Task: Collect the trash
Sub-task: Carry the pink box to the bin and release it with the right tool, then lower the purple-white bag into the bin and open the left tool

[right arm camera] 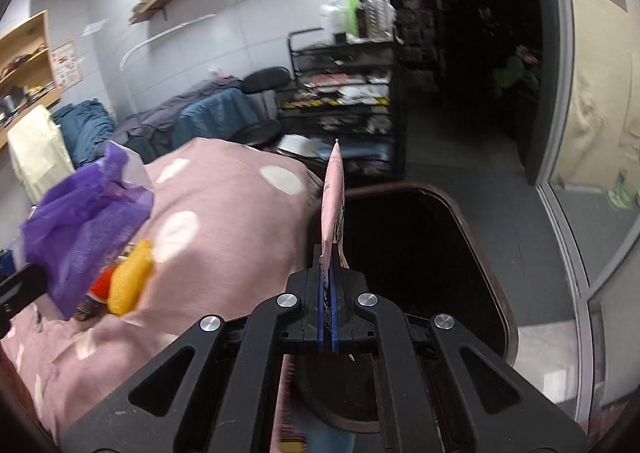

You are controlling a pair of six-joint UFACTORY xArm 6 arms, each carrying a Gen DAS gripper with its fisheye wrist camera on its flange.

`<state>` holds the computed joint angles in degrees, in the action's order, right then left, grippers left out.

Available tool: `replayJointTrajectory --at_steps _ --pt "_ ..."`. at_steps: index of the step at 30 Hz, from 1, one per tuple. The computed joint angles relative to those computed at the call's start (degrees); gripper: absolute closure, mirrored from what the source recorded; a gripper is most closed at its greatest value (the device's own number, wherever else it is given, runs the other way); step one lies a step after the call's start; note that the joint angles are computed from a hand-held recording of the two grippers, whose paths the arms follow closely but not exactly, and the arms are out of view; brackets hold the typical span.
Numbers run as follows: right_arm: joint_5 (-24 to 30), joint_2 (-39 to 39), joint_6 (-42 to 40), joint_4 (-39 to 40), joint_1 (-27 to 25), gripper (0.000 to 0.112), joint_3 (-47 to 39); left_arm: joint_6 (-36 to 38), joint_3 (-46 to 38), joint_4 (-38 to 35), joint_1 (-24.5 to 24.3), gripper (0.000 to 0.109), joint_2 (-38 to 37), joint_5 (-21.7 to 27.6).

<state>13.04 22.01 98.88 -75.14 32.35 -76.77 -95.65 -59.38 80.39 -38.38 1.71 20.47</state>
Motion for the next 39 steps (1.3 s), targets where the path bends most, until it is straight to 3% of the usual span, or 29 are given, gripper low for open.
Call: replayJointTrajectory --at_steps 11,12,14,15,16,22,28,39 --pt "-2.51 6.32 -8.06 12.10 -3.03 0.105 -0.10 11.28 -7.73 -9.38 -0.69 0.042 8.41 -3.54" --pt "-2.75 6.61 -7.28 11.96 -3.18 0.101 0.08 12.83 -8.34 -10.96 -0.63 0.042 9.16 -4.03" --pt "-2.59 6.71 -5.35 11.13 -3.30 0.079 0.48 15.81 -9.26 -14.18 -0.62 0.042 10.50 -5.00" --pt "-2.16 6.54 -3.52 9.84 -3.51 0.056 0.67 17.10 -9.63 -15.64 -0.69 0.042 11.08 -5.33" --pt "-1.50 5.94 -0.33 7.18 -3.51 0.049 1.18 18.68 -10.11 -17.32 -0.74 0.042 11.75 -5.61" --pt "2.80 1.69 9.60 -0.03 -3.44 0.046 5.05 27.86 -13.49 -26.97 -1.71 0.042 15.41 -6.43" --pt "10.95 -3.81 16.29 -4.14 -2.77 0.039 9.59 40.01 -19.87 -39.05 -3.42 0.042 20.71 -5.28" --pt "15.10 -6.75 16.74 -3.37 -3.37 0.036 11.76 55.63 -31.57 -55.39 -5.36 0.042 29.69 0.14"
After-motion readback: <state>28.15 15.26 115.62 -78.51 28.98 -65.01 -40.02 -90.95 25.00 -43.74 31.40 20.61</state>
